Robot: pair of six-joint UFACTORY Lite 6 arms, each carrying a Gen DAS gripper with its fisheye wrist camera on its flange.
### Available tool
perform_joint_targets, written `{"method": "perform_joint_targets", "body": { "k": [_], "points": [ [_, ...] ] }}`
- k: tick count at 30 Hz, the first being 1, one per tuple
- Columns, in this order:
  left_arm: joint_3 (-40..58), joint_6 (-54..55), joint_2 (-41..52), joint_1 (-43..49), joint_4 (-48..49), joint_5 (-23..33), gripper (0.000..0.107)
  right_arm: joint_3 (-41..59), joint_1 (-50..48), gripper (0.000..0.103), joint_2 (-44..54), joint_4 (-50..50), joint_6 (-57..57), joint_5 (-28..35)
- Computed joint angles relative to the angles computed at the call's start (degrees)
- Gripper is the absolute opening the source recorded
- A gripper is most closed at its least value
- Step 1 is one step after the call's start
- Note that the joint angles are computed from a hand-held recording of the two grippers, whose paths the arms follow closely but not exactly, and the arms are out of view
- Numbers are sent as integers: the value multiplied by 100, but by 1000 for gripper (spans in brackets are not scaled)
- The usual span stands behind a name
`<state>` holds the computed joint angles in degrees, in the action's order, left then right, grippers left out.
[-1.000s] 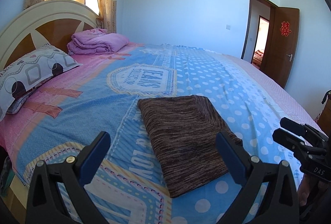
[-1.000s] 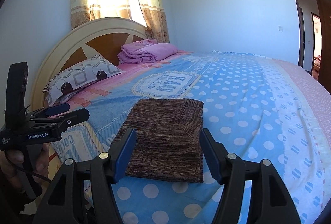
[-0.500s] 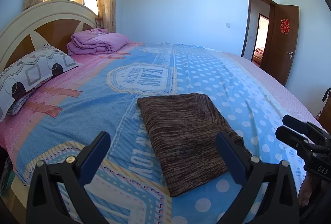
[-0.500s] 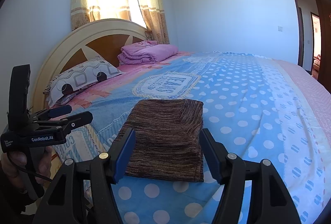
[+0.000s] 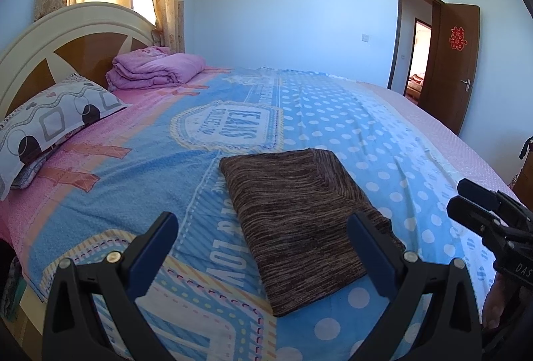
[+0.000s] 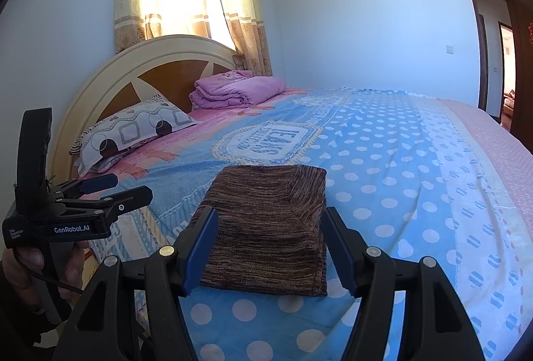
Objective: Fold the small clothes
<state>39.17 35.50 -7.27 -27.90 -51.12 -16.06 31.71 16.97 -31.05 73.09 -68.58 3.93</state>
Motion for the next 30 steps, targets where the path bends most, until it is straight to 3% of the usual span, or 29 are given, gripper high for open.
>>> {"method": "perform_joint_targets", "body": {
  "k": [5, 12, 22, 30],
  "points": [
    [50, 38, 11, 20, 26, 112, 103, -26, -9, 65, -56, 261, -271, -1],
    [89, 1008, -35, -52, -936, -152, 103, -142, 34, 65, -267, 1046, -1070, -89],
    [76, 1031, -144, 235, -993, -173, 103, -187, 152, 65, -326, -229, 198, -125],
    [59, 486, -71, 528, -454, 41, 103, -194, 224, 65, -288, -322, 284, -143]
  ]
}}
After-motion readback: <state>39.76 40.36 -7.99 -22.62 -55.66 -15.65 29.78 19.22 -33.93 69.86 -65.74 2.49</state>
